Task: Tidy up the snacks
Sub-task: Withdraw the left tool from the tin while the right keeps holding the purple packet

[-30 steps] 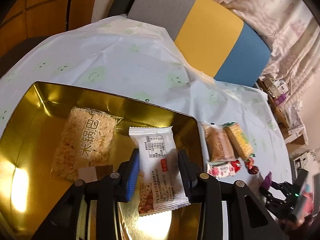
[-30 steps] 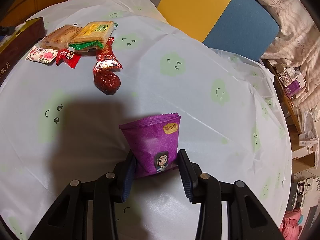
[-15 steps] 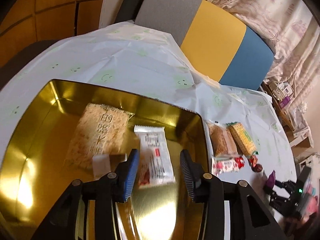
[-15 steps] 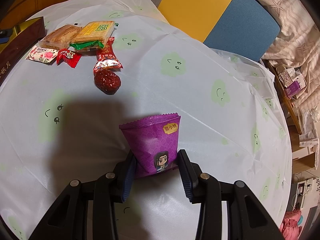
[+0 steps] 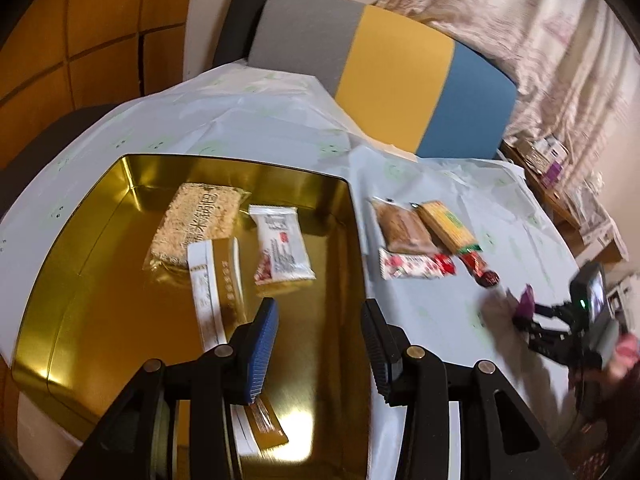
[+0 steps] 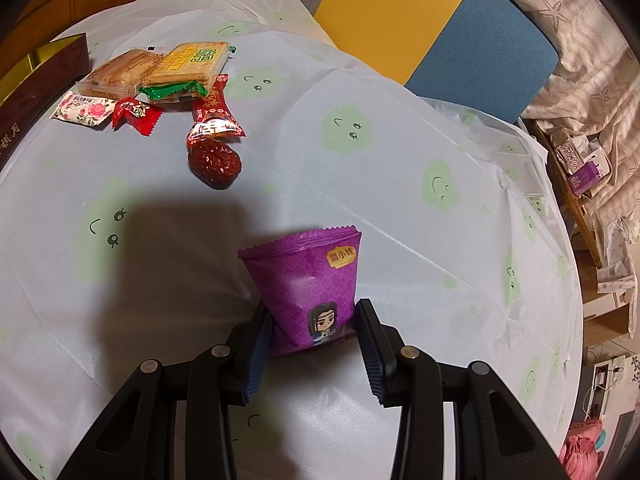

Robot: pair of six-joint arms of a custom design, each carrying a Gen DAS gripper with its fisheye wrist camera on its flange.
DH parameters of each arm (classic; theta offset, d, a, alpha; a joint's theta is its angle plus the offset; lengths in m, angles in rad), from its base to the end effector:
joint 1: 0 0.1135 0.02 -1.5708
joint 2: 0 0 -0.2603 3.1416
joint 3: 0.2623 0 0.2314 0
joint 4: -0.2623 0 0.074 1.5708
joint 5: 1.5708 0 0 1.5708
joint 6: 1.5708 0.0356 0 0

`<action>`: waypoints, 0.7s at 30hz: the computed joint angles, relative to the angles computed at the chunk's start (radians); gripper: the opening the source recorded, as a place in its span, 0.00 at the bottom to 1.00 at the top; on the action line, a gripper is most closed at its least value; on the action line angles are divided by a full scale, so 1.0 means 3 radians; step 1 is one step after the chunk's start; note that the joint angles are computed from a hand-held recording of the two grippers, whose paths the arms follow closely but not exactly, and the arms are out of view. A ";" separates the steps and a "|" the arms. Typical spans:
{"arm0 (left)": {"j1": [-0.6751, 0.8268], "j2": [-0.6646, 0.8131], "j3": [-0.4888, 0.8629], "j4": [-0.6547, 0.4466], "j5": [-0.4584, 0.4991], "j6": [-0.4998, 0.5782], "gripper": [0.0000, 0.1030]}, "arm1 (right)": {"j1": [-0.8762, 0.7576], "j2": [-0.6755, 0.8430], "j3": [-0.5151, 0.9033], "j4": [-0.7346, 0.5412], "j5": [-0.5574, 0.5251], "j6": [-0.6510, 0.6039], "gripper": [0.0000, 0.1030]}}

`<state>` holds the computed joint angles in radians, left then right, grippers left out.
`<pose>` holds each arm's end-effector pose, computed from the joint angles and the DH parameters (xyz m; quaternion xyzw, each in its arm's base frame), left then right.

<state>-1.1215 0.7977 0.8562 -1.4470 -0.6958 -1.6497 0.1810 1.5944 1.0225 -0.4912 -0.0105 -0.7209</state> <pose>0.0536 -0.0587 0.2731 -0.2743 0.8956 -0.0216 0.3495 0.2949 0.0543 0.2075 -0.4230 0.8706 -0.0621 0.2434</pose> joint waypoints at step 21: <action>-0.1503 0.1219 0.0201 0.0416 -0.0136 -0.0425 0.43 | 0.0017 -0.0018 -0.0035 0.0039 0.0031 0.0044 0.40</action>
<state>-1.5724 1.1634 0.9164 -1.3220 -0.7367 -1.7773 0.1860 1.5891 1.0119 -0.4793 -0.0012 -0.7077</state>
